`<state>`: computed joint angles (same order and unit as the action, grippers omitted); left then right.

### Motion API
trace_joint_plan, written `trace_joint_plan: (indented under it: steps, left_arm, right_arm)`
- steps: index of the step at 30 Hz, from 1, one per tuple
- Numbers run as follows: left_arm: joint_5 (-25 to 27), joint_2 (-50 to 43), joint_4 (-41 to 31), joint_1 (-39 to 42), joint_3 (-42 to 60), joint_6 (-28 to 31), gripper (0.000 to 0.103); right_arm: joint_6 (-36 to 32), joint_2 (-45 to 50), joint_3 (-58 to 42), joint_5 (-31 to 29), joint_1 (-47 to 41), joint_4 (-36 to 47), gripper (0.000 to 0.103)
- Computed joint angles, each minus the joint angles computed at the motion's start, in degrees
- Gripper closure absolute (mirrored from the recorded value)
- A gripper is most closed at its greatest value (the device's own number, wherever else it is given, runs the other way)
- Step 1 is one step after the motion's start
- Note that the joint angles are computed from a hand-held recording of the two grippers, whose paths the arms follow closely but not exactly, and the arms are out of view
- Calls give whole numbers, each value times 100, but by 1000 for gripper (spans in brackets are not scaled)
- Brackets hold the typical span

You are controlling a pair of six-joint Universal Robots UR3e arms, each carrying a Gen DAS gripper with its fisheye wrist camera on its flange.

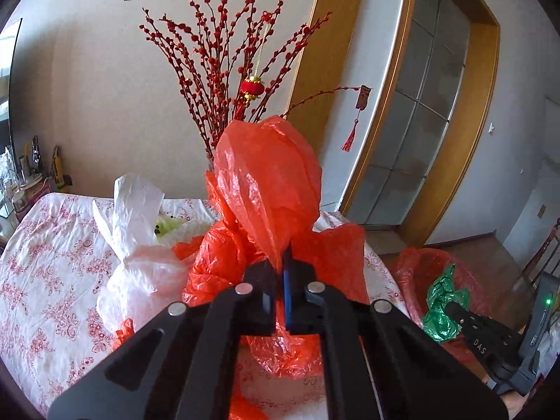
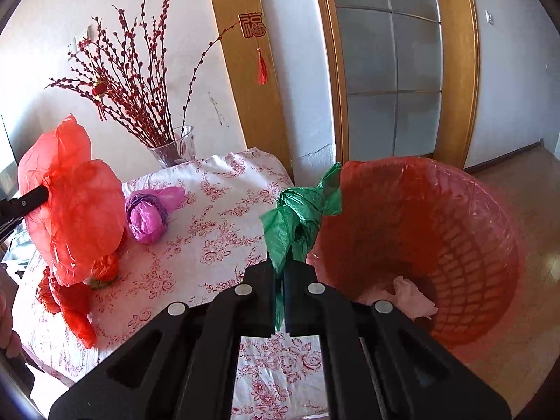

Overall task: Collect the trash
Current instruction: 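Carry the green and red bags over the basket and open both tools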

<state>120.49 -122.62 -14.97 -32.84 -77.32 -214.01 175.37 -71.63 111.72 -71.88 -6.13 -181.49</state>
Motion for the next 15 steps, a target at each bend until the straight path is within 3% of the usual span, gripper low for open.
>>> trace_joint_plan:
  steps: [8, 15]
  left_arm:
    - [0, -514, -458, -351, 1118, 142, 99]
    - [-220, -1480, -1183, -589, 2859, 272, 99]
  right_arm:
    - [-79, -474, 408, 222, -475, -101, 100]
    - [-268, -989, 700, 432, -1031, -8, 100]
